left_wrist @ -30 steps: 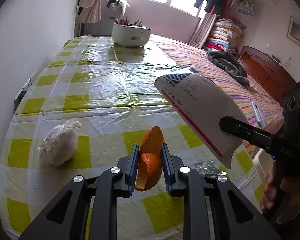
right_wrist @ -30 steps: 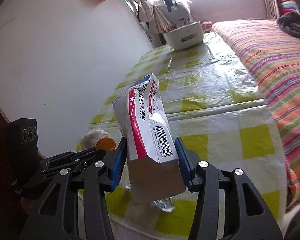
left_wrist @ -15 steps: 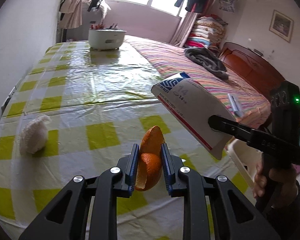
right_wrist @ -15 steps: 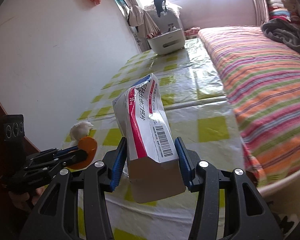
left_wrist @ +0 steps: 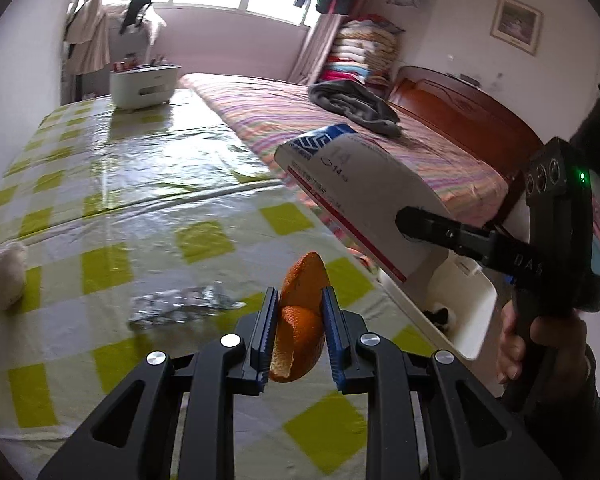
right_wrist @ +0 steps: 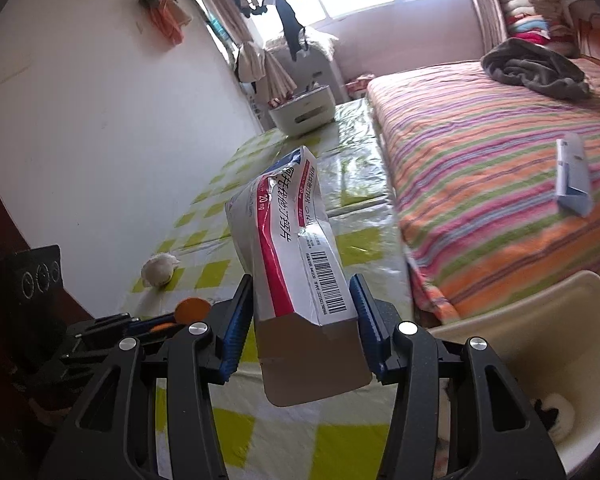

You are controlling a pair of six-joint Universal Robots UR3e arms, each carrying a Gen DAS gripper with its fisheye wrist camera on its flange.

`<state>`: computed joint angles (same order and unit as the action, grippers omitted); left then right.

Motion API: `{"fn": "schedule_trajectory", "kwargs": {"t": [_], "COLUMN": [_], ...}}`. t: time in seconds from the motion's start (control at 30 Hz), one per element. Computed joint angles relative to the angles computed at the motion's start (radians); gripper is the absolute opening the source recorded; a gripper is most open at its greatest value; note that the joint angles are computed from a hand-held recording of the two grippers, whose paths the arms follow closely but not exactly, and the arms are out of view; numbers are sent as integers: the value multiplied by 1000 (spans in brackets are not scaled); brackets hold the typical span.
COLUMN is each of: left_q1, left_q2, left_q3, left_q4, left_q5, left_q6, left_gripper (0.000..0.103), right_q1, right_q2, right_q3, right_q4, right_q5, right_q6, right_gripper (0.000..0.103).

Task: Collect trash
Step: 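Carry both items to the cream bin and open the right tool over it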

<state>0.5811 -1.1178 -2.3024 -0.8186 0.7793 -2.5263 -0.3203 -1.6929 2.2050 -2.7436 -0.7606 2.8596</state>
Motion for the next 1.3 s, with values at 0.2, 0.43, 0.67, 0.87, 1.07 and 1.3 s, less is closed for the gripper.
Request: {"fn": "schedule_trajectory", "kwargs": {"t": [0.2, 0.43, 0.67, 0.87, 1.07, 1.3], "left_q1": [-114, -238, -360, -469, -569, -646], "left_q2": [-40, -92, -149, -202, -274, -359], "left_q3": [-18, -23, -7, 37, 96, 160], "left_q4": [105, 215, 308, 359, 403, 433], "left_q5": [36, 83, 128, 170, 220, 262], "left_q6": [-84, -177, -262, -324, -378, -413], "left_gripper": [22, 22, 22, 22, 22, 22], "right_q1": [-148, -340, -577, -754, -798, -914], "right_q2": [-154, -336, -544, -662, -624, -676], "right_q3": [104, 172, 204, 227, 235, 208], "right_q4": [145, 386, 742, 926, 879, 1067], "right_q5": [77, 151, 212, 227, 217, 285], "right_q6": [-120, -284, -505, -626, -578, -630], "right_gripper": [48, 48, 48, 49, 69, 73]}}
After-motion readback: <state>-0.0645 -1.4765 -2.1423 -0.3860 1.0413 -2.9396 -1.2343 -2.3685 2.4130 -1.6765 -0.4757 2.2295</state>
